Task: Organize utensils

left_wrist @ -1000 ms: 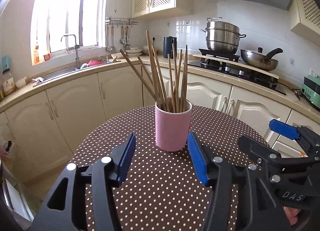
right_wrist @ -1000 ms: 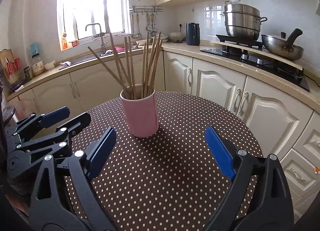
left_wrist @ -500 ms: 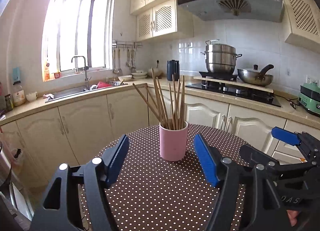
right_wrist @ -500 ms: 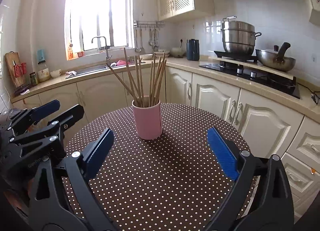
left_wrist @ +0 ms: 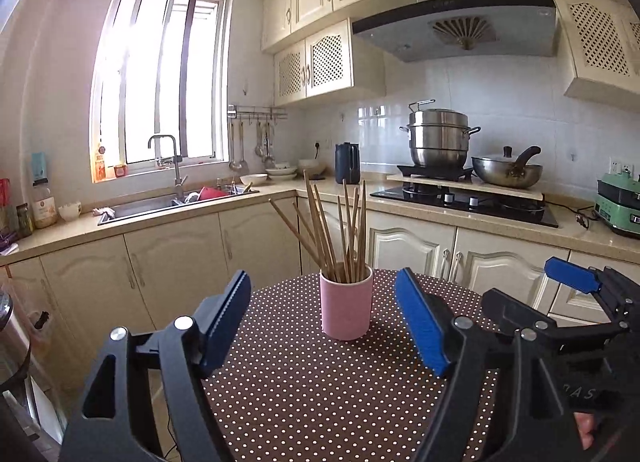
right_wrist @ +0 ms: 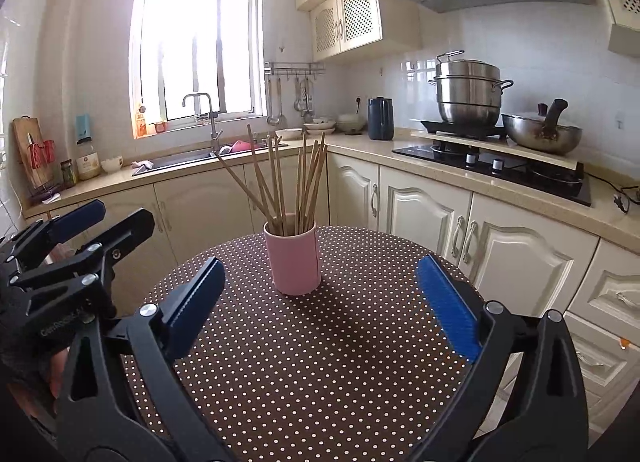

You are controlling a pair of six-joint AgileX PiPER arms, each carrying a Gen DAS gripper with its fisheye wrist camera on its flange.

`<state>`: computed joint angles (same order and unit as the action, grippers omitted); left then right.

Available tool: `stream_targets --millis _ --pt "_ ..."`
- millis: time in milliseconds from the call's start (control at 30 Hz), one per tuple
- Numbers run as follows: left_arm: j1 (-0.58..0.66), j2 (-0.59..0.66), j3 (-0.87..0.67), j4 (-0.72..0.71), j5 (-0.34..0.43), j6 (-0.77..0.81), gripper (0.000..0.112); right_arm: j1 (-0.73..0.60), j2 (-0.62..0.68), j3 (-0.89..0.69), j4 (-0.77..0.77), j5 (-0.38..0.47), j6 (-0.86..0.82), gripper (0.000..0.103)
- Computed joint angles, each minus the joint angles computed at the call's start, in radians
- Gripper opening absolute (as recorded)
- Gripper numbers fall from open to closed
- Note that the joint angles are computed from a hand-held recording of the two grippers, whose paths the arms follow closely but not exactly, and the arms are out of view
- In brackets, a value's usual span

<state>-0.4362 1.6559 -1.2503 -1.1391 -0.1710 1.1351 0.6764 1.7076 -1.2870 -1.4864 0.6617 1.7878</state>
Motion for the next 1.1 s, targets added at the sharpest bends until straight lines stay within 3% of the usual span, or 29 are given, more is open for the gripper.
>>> stream_targets --millis 333,633,1100 --pt "0.004 -0.007 0.007 0.028 0.0 -0.025 0.074 -0.004 -0.007 0.008 -0.008 -0.009 0.011 0.095" --pt "0.007 -0.011 0.013 -0.029 0.005 0.033 0.074 -0.008 -0.003 0.004 0.016 -0.018 0.0 0.096" --pt "0.016 -0.017 0.025 0.027 0.011 -0.019 0.074 -0.009 -0.005 0.012 0.024 -0.026 0.003 0.096"
